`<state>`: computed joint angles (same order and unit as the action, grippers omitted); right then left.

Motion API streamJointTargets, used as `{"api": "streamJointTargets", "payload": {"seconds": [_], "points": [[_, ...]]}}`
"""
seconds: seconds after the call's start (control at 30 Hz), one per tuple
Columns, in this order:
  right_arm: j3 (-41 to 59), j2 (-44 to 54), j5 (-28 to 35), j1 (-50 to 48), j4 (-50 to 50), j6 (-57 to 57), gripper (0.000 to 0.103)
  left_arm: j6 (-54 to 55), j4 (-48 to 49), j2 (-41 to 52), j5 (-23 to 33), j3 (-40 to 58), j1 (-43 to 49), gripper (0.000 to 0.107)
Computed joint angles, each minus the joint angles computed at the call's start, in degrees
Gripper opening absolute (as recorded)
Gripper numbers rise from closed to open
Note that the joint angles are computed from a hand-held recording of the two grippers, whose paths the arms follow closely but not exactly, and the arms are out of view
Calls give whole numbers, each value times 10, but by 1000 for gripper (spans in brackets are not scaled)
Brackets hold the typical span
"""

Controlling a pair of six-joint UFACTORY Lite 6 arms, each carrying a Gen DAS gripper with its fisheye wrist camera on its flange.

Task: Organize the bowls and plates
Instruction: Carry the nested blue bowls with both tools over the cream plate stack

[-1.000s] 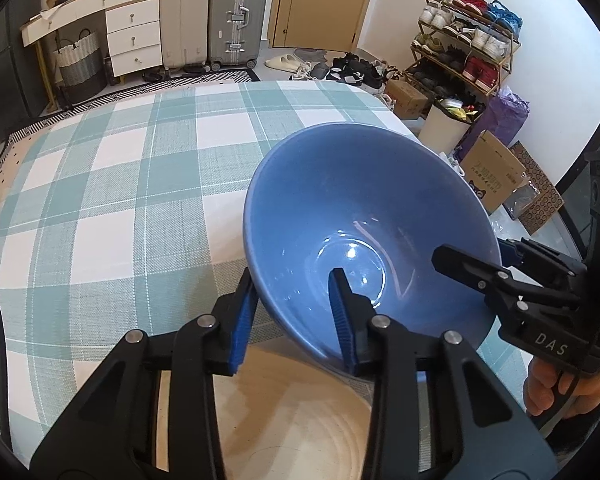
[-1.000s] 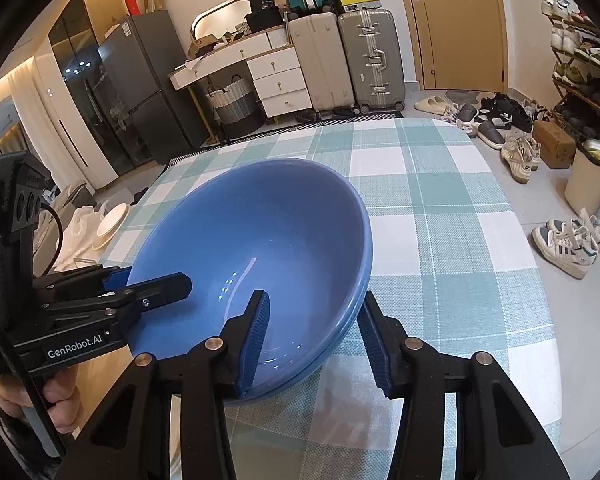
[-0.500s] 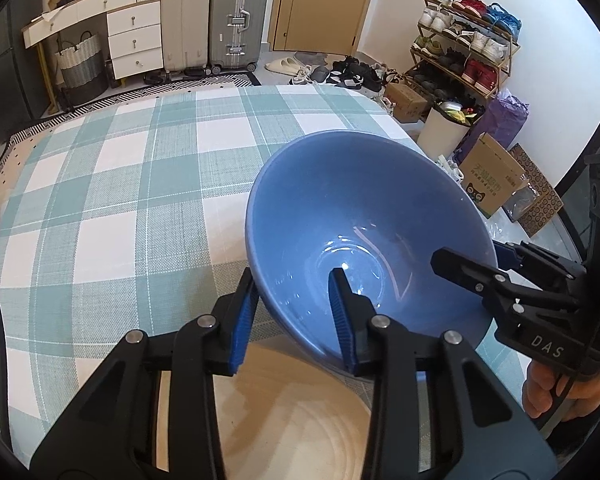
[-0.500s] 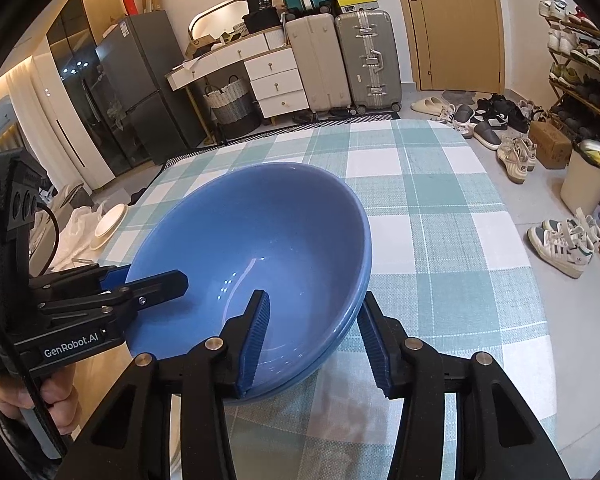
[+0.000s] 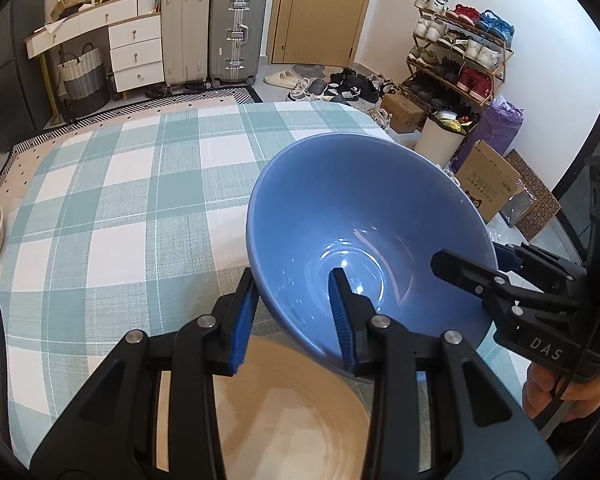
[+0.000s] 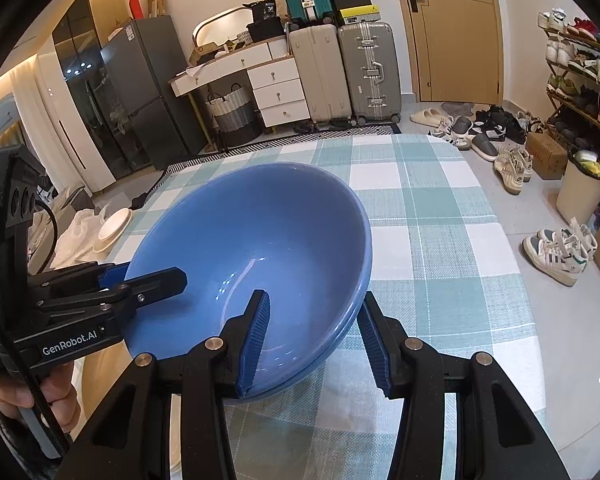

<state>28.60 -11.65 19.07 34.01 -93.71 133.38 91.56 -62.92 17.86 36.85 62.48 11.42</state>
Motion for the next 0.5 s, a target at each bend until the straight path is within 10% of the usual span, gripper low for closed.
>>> {"api": "streamJointTargets", "payload": {"seconds": [0.5], "points": [[18,-33,75,87,127,-99,47,25,10,-98,60,-60,75,33]]}}
